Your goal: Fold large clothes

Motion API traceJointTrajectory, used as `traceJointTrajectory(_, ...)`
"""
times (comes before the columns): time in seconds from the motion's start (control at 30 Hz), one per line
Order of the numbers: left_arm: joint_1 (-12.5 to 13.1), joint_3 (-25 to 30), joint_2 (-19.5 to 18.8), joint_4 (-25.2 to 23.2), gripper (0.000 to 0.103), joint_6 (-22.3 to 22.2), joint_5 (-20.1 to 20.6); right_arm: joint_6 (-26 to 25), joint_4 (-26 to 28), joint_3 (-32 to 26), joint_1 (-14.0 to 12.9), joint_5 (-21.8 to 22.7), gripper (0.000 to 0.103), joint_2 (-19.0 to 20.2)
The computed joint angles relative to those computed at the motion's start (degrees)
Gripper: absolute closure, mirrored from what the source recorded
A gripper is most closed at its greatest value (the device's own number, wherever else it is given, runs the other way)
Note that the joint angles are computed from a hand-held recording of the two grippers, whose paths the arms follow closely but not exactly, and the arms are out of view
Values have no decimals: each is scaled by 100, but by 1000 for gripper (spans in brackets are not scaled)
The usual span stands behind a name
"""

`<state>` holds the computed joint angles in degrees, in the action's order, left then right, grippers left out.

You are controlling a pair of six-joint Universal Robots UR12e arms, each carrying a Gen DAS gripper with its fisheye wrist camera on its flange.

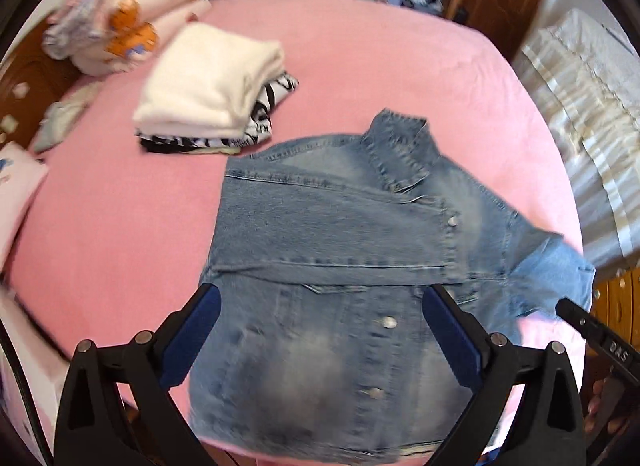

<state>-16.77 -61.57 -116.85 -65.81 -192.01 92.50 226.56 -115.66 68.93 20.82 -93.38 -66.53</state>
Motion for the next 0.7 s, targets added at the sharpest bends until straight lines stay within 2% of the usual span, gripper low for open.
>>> traceJointTrajectory(0.13, -330, -43, 188, -103, 3, -577, 42, -338, -247, 540, -170, 278, 21, -558)
traceJointTrajectory(0.2, -518, 38, 195, -203, 3, -749, 91, -547, -462, 829, -264, 313, 21, -867)
traceJointTrajectory(0.3, -750, 175, 149, -327, 3, -881, 81, -579, -577, 1136, -438, 441, 21, -1199)
traceJointTrajectory(0.43, -1025, 570, -60, -686, 3, -848, -28, -516, -591, 1538, -734, 486, 21, -1607)
traceJointTrajectory(0.6, -1296, 894, -318, -575, 3, -608, -180, -287, -747, 2130, -1181, 594, 21, -2059)
traceJointTrajectory(0.7, -1382, 1240, -569, -779, 3, -603, -391, -292, -821, 2460, -1441, 595, 21, -2267)
